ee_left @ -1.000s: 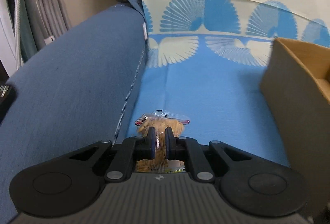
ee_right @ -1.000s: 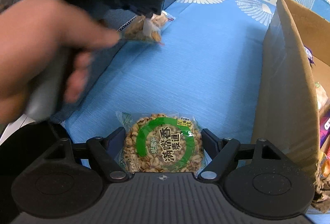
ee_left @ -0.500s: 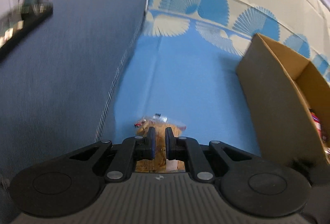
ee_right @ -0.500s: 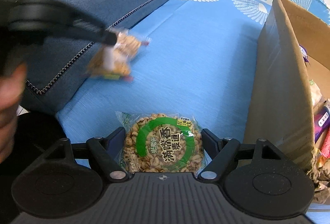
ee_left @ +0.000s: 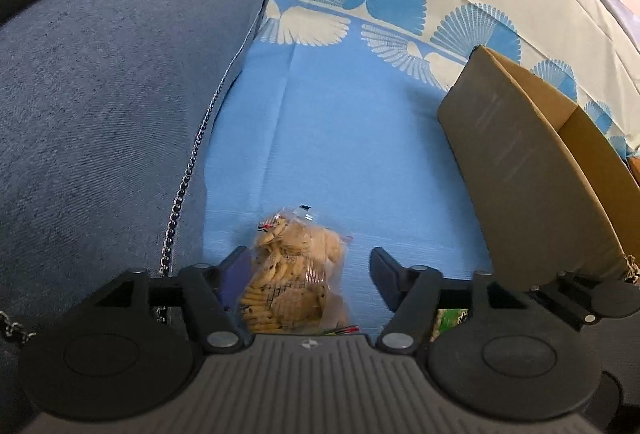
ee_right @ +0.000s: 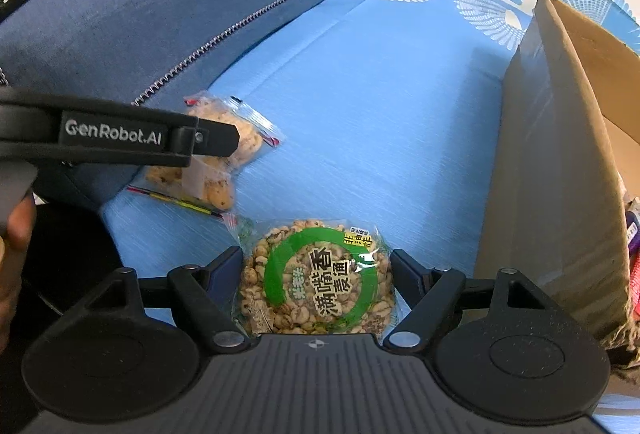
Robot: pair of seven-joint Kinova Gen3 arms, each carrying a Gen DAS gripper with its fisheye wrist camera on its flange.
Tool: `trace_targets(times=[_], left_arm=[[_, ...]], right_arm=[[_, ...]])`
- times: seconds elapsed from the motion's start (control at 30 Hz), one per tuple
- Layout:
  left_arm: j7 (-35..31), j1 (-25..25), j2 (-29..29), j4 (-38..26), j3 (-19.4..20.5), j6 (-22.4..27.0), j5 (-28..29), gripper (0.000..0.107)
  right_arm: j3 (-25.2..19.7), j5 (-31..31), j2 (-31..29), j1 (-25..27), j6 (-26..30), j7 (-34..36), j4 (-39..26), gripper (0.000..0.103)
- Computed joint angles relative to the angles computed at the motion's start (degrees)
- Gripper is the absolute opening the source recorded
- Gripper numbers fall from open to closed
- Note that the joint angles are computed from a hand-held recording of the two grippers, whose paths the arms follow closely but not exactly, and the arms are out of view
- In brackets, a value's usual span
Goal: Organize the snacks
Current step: 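Lift the peanut cake with right gripper while left lifts the cookie bag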
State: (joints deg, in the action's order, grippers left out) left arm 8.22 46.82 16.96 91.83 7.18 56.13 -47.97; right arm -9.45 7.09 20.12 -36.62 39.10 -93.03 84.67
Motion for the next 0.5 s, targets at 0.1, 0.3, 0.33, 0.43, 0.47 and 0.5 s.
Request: trace_targets(times=[0.1,0.3,0.33,0.43,0.47,0.5], left_arm=[[-0.4,0.2,1.0,-1.0,-0.2,1.1,-0.1,0.073],[-5.2,0.0,2.6,-3.2,-0.5,1.5,1.7,0.073],[-5.6,0.0,2.8,-3.4,-0.7,1.5,2.0,0.073],[-7.2,-0.4,3.2,-4.0,-1.0,1.6,3.5,0.073],[-7.6,-0.5,3.3,-4.2,-1.1,1.7,3.9,0.073],[-7.9,-0.5,3.5,-4.4,-1.3,1.8,4.2,0.073]], right_arm=[[0.5,1.2,-0.1,-0.7,-1.1,-0.9,1.0,0.081],[1.1,4.2,-0.9,-2.2,-3.6,-2.4,3.1,0.081],[1.2,4.5,-0.9,-2.4,-3.7,-2.7,3.2,0.081],[1.4,5.4,-1.1,-2.7,-4.0,-3.6,3.6,0.081],[1.3,5.6,-1.2,-2.7,-4.1,-3.8,3.7,0.081],[1.3,5.8,-1.2,-2.8,-4.1,-4.0,3.8,0.081]])
